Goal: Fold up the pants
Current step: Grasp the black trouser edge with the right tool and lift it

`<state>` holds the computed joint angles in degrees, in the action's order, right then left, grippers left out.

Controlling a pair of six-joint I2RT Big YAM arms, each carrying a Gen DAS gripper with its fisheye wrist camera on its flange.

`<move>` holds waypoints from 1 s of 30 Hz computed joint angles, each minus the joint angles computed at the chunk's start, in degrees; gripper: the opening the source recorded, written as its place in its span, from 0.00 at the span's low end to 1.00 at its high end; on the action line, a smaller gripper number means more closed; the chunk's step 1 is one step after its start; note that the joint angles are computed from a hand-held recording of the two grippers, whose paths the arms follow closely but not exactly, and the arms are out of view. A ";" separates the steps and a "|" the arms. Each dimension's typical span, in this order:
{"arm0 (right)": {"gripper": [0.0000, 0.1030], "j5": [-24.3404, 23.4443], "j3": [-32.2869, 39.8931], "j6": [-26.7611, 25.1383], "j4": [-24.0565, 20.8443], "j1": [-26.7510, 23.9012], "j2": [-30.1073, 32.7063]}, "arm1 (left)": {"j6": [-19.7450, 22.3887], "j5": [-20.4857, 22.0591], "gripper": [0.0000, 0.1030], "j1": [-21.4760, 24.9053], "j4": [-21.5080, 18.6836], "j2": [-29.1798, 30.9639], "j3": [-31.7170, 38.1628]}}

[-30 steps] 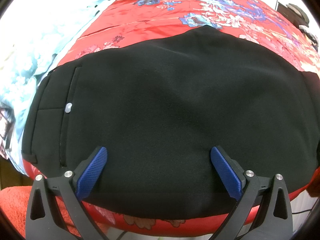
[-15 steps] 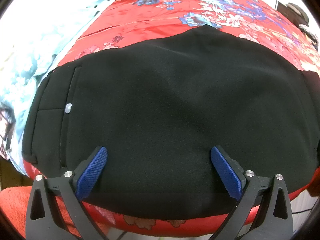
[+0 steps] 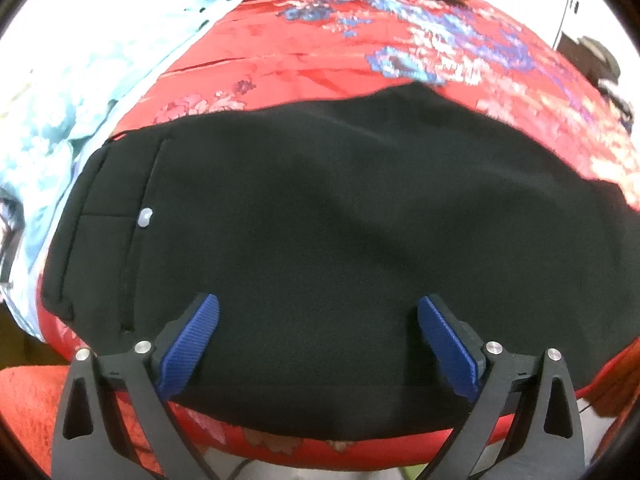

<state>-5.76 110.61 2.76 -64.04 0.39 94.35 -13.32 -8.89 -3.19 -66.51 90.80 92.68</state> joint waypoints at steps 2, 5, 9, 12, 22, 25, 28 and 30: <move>1.00 -6.97 3.83 2.14 -3.36 -8.40 2.28 | -1.12 0.44 0.97 -0.01 0.51 -0.69 0.16; 0.99 -18.52 9.81 4.39 -13.77 -17.03 8.36 | -0.90 -0.33 0.97 -0.80 1.34 -1.31 0.89; 0.84 -24.08 6.58 1.92 -16.98 -21.08 10.07 | 0.79 -2.50 0.97 -2.49 1.00 -1.28 2.33; 0.80 -26.29 3.75 0.37 -16.15 -21.49 10.16 | 1.44 -3.11 0.97 -3.55 -0.38 -0.86 2.89; 0.64 -33.07 1.20 -1.33 -15.20 -21.40 11.50 | 2.89 -5.22 0.97 -5.75 -3.13 0.40 3.29; 0.64 -33.43 2.51 -2.56 -16.74 -21.18 12.48 | 2.00 -4.94 0.97 -5.69 -3.90 1.00 3.74; 0.29 -34.99 4.98 -6.37 -20.58 -20.49 13.84 | 1.80 -5.10 0.97 -5.84 -4.02 1.18 3.97; 0.29 -32.49 6.04 -7.14 -21.84 -19.77 14.29 | 1.85 -5.28 0.97 -5.87 -4.03 1.19 4.02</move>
